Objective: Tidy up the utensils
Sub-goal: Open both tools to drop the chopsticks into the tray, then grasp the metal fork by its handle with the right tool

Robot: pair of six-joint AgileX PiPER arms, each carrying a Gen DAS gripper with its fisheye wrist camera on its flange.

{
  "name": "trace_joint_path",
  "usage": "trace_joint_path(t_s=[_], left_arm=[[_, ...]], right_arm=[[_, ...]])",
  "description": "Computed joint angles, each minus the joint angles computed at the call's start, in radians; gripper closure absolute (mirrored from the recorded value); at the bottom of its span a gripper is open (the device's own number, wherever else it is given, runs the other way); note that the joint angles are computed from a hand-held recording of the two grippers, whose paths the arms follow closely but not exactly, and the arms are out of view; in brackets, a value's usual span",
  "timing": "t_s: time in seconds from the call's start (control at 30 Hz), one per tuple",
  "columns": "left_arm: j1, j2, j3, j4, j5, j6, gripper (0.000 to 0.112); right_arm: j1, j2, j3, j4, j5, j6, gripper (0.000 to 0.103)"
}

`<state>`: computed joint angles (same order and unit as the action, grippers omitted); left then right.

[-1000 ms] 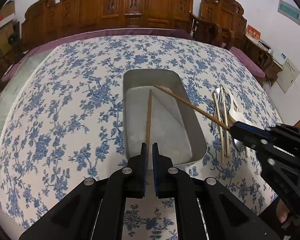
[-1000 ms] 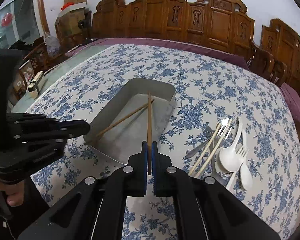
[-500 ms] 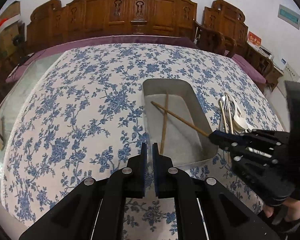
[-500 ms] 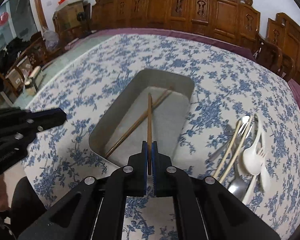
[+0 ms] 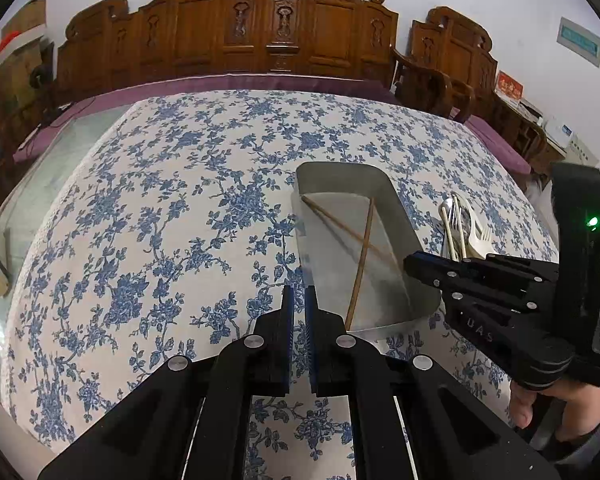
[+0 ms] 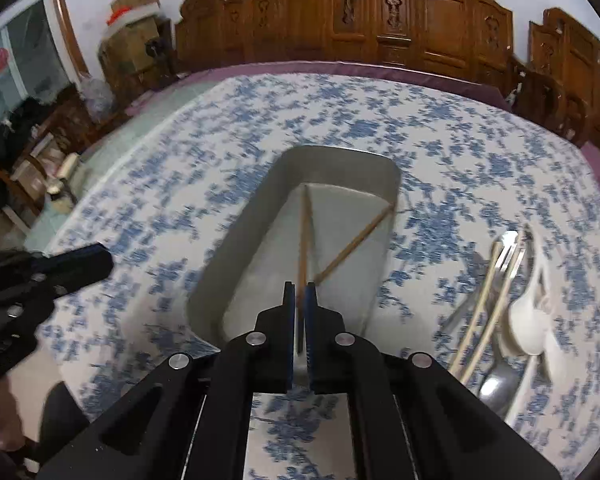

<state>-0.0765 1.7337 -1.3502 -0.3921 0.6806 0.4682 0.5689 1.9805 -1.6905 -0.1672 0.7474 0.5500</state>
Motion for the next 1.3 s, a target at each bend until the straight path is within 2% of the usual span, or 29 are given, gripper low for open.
trace_joint_path(t_s=[0.1,0.33,0.47,0.57,0.7,0.8,0.93,0.97,1.03,1.1,1.17,1.3], left_arm=[[-0.005,-0.002,0.007,-0.003,-0.003,0.003,0.108],[-0.052,-0.019,0.036,0.000,-0.025,-0.006,0.107],[-0.100,-0.031,0.053,0.008,-0.050,-0.019,0.093],[-0.134,-0.037,0.059,0.003,-0.058,-0.023,0.091],[-0.188,-0.049,0.071,0.009,-0.082,-0.044,0.078],[-0.226,-0.051,0.077,0.020,-0.092,-0.066,0.071],[-0.270,-0.044,0.078,0.039,-0.098,-0.100,0.068],[-0.282,-0.042,0.081,0.048,-0.101,-0.113,0.056],[-0.307,-0.045,0.096,0.068,-0.127,-0.139,0.043],[-0.329,-0.046,0.107,0.089,-0.143,-0.164,0.042],[-0.345,-0.040,0.107,0.090,-0.145,-0.176,0.040],[-0.369,-0.030,0.110,0.090,-0.152,-0.189,0.037]], right_arm=[[-0.019,-0.035,0.051,0.063,-0.064,-0.054,0.075],[-0.069,-0.194,0.240,0.102,-0.176,-0.134,0.075],[-0.111,-0.325,0.383,0.090,-0.213,-0.156,0.075],[-0.151,-0.428,0.495,0.070,-0.229,-0.174,0.075],[-0.225,-0.542,0.628,0.059,-0.241,-0.205,0.075],[-0.275,-0.576,0.691,0.059,-0.250,-0.231,0.075],[-0.332,-0.587,0.766,0.107,-0.295,-0.278,0.075],[-0.342,-0.586,0.784,0.117,-0.310,-0.285,0.075],[-0.351,-0.560,0.799,0.146,-0.319,-0.314,0.075],[-0.347,-0.543,0.807,0.121,-0.327,-0.297,0.075],[-0.369,-0.523,0.817,0.202,-0.341,-0.362,0.075],[-0.380,-0.510,0.819,0.237,-0.345,-0.388,0.075]])
